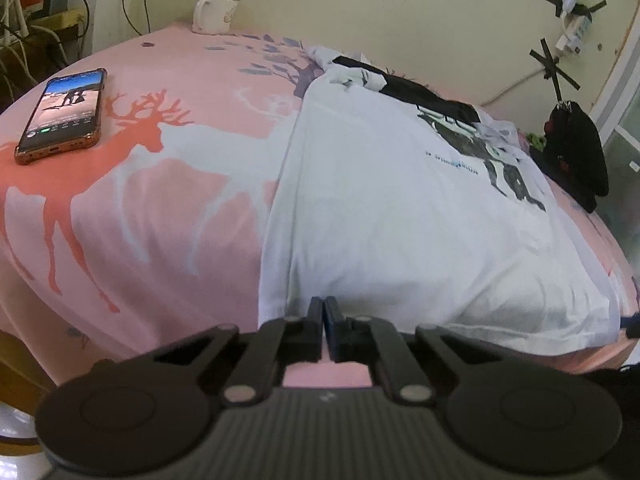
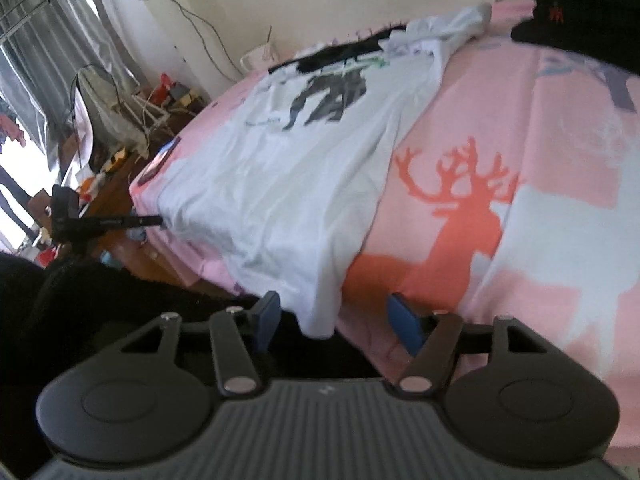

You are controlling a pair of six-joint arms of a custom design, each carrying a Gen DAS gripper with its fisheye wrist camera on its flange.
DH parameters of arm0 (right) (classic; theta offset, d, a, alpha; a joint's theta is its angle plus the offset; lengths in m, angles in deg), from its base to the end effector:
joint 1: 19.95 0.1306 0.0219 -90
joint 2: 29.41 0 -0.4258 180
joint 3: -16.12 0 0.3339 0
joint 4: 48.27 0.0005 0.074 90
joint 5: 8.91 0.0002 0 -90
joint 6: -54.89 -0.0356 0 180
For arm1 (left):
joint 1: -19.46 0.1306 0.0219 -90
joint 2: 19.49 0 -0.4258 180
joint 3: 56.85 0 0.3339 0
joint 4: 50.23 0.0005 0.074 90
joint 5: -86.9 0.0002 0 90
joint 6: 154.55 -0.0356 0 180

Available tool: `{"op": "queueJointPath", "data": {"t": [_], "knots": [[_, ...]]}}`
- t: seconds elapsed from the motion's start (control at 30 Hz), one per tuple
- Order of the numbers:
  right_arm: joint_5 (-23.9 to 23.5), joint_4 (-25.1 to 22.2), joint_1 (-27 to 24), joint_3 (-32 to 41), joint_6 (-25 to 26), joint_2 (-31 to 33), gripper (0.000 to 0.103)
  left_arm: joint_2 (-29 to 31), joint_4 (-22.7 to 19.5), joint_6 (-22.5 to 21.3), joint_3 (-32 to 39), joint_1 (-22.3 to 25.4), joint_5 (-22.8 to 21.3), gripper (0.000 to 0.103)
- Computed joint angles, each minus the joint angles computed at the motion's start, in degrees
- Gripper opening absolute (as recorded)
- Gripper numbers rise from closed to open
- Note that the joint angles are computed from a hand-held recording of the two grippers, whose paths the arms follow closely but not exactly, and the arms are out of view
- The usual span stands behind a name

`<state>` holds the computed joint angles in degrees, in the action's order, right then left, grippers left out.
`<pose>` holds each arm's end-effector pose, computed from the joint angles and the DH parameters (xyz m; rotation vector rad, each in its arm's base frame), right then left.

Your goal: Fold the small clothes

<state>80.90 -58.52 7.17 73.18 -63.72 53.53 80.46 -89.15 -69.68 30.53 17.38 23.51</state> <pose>0.3192 0.1630 0.3426 0.0274 2.2554 0.5390 0.4862 -0.0341 0.3944 0.3498 2.3897 -0.5466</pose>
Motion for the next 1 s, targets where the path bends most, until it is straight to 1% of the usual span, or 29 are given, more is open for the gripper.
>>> {"op": "queueJointPath", "data": {"t": [0.03,0.07,0.1,0.17,0.2,0.23,0.3,0.33,0.37,0.4,0.43,0.5,0.53,0.6,0.67,0.77,0.83,0.9,1.0], "knots": [[-0.53,-0.05,-0.26,-0.17,-0.36,0.12,0.064,0.03,0.27,0.21,0.03,-0.06,-0.47,0.006],[-0.85,0.05,-0.49,-0.12,-0.74,0.6,0.064,0.12,0.54,0.65,0.1,-0.2,-1.67,0.014],[-1.07,0.56,-0.65,-0.19,-1.21,1.34,0.064,0.52,0.14,0.81,0.57,-0.29,-2.65,0.018],[-2.12,1.51,-1.34,-0.09,-1.41,2.57,0.065,1.22,-0.27,0.79,1.15,-0.11,-2.48,0.045],[-3.13,2.17,-1.93,-0.12,-1.34,3.02,0.065,1.39,0.02,0.81,1.24,-0.15,-2.53,0.048],[-4.21,2.7,-2.36,0.06,-1.59,3.6,0.066,1.57,0.02,0.64,1.39,-0.24,-2.34,0.048],[-7.16,3.54,-3.13,0.41,-1.98,4.62,0.066,2.16,-0.48,0.21,2.08,-0.42,-1.93,0.045],[-8.0,3.48,-3.29,0.6,-1.67,4.95,0.063,2.41,-0.95,-0.15,2.41,-0.56,-1.85,0.037],[-8.57,3.24,-3.23,0.86,-1.15,5.23,0.05,2.69,-1.91,-0.79,2.88,-0.61,-1.3,0.016],[-10.32,2.87,-3.38,1.24,-0.62,5.51,0.036,2.91,-3.28,-1.55,3.39,-0.71,-1.21,0.006],[-11.6,2.55,-3.36,1.59,-0.4,5.63,0.01,2.99,-4.69,-2.4,3.83,-0.7,-0.98,0.004],[-12.82,3.29,-2.43,1.76,1.79,5.01,0.009,2.29,-6.22,-3.25,3.92,-0.46,-0.48,0.004],[-13.07,3.21,-2.0,2.03,3.1,4.58,0.009,1.86,-7.06,-3.22,4.08,0.13,1.1,0.004],[-12.99,3.28,-1.59,2.6,5.12,3.56,0.009,0.74,-7.38,-1.5,4.07,1.57,5.44,0.004],[-13.55,5.56,-2.37,2.34,5.11,2.65,0.008,-0.18,-5.47,2.22,3.92,2.81,9.3,0.004],[-13.69,11.18,-4.13,1.8,3.48,2.33,0.008,-0.04,-0.73,10.32,4.46,3.76,14.04,0.004],[-13.43,14.55,-5.68,1.59,2.45,2.34,0.008,1.03,0.31,13.7,6.27,3.35,14.14,0.004],[-11.79,17.79,-6.65,1.66,0.89,2.71,0.008,2.32,0.68,15.35,8.68,2.45,13.05,0.004],[-10.35,21.17,-8.98,2.2,-1.08,3.51,0.008,5.07,2.17,18.8,12.88,1.61,13.19,0.004]]}}
